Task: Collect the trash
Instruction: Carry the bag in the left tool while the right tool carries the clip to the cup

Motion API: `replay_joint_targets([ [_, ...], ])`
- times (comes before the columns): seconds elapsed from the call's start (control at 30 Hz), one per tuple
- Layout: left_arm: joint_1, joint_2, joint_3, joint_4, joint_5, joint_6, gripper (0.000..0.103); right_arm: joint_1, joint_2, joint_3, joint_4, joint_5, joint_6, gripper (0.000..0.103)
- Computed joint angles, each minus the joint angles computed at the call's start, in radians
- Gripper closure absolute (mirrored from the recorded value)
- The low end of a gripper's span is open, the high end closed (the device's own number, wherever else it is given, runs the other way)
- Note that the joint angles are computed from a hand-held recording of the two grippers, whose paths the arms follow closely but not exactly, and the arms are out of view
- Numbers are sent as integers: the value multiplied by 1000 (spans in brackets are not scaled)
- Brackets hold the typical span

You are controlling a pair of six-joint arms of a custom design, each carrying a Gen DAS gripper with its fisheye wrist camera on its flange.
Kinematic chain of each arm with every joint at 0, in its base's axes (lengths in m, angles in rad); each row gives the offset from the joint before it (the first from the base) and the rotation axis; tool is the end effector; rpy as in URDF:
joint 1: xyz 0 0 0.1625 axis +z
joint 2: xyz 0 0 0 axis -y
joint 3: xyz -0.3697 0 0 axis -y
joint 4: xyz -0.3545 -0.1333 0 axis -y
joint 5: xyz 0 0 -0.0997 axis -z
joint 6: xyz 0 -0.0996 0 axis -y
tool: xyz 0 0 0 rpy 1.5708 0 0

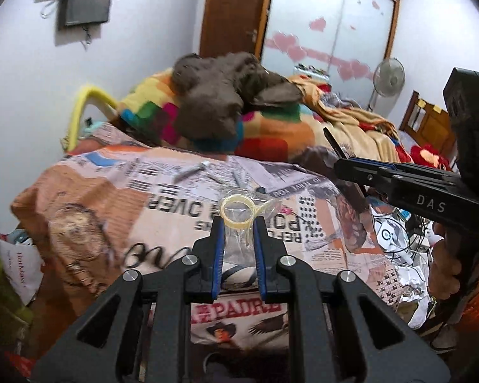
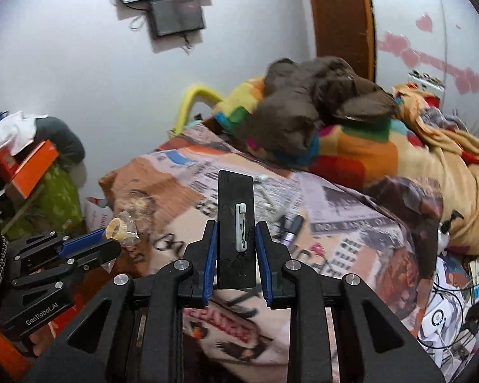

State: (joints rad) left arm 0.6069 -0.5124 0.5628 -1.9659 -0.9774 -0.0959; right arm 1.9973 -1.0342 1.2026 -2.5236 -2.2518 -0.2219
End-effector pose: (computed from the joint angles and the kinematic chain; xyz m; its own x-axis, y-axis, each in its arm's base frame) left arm -0.5477 -0.6104 0.2819 -0.6992 0.5192 -0.4915 0.7094 0.5892 -0.3868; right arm 0.3388 -0.5751 0.4365 -0.8050 -0.0604 0.5902 -0.4818 0.6470 -0.5910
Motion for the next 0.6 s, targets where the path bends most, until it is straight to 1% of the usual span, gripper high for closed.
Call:
replay_joint_targets([
  [0.1, -4, -88, 113, -43, 27, -13, 86, 27, 23, -9, 2, 15, 8, 82],
  [0.27, -9, -246, 299, -102, 93, -39, 86, 69, 72, -30, 5, 43, 22, 82],
  [0.6, 2, -500, 551, -124, 228, -120, 86, 127, 194, -93, 44, 104, 51, 82],
])
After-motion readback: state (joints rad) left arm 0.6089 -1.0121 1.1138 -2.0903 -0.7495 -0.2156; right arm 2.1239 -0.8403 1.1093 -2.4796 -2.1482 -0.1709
